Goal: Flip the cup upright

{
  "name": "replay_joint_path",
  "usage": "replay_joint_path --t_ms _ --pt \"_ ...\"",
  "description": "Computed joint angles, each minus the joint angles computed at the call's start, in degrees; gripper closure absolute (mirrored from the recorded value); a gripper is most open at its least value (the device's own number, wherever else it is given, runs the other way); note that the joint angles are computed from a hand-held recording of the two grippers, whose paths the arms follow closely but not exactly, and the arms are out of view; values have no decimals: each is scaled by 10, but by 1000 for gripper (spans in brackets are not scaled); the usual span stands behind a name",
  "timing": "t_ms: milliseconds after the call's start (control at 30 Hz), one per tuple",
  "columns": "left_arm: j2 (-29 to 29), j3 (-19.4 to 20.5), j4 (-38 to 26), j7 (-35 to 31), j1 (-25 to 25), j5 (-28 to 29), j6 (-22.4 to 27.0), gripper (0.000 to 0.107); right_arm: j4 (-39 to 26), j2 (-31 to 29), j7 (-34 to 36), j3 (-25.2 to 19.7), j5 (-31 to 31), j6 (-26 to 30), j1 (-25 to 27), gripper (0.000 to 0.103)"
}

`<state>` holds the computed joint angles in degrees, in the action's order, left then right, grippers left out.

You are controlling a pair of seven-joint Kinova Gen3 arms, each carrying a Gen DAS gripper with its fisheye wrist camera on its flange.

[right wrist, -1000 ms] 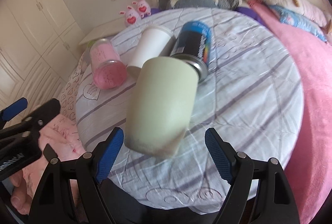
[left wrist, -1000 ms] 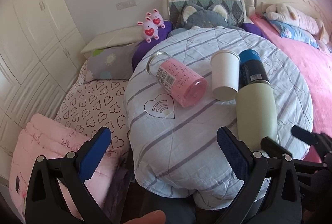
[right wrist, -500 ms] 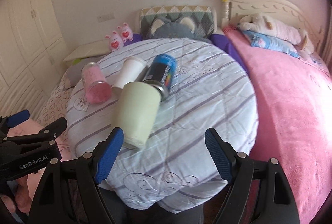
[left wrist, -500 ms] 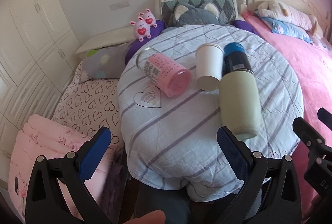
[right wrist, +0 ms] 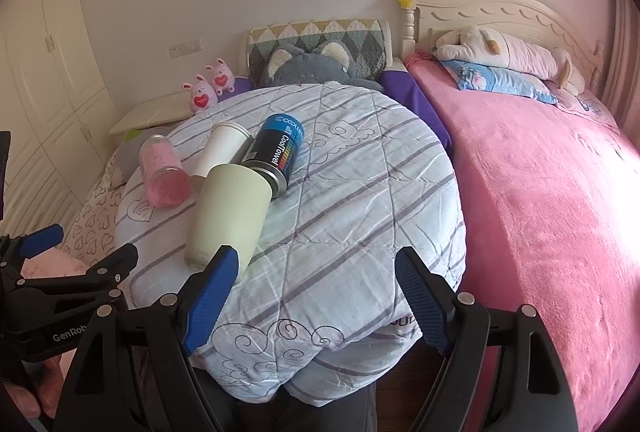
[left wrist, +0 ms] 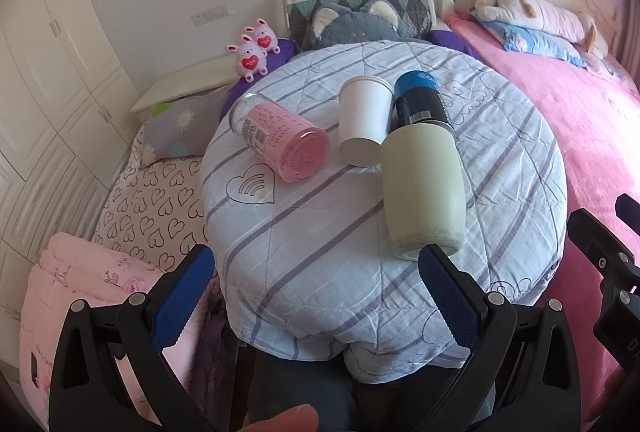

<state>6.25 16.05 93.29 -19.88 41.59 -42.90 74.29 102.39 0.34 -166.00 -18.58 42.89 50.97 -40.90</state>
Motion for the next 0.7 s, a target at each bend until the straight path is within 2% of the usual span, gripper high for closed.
replay_joint_path --t_ms 333,700 --pt "18 -8 -18 -21 -1 14 -14 5 5 1 7 6 -7 -10 8 21" --pt "64 -37 -67 -79 -9 58 -53 5 10 11 36 27 -35 -38 32 21"
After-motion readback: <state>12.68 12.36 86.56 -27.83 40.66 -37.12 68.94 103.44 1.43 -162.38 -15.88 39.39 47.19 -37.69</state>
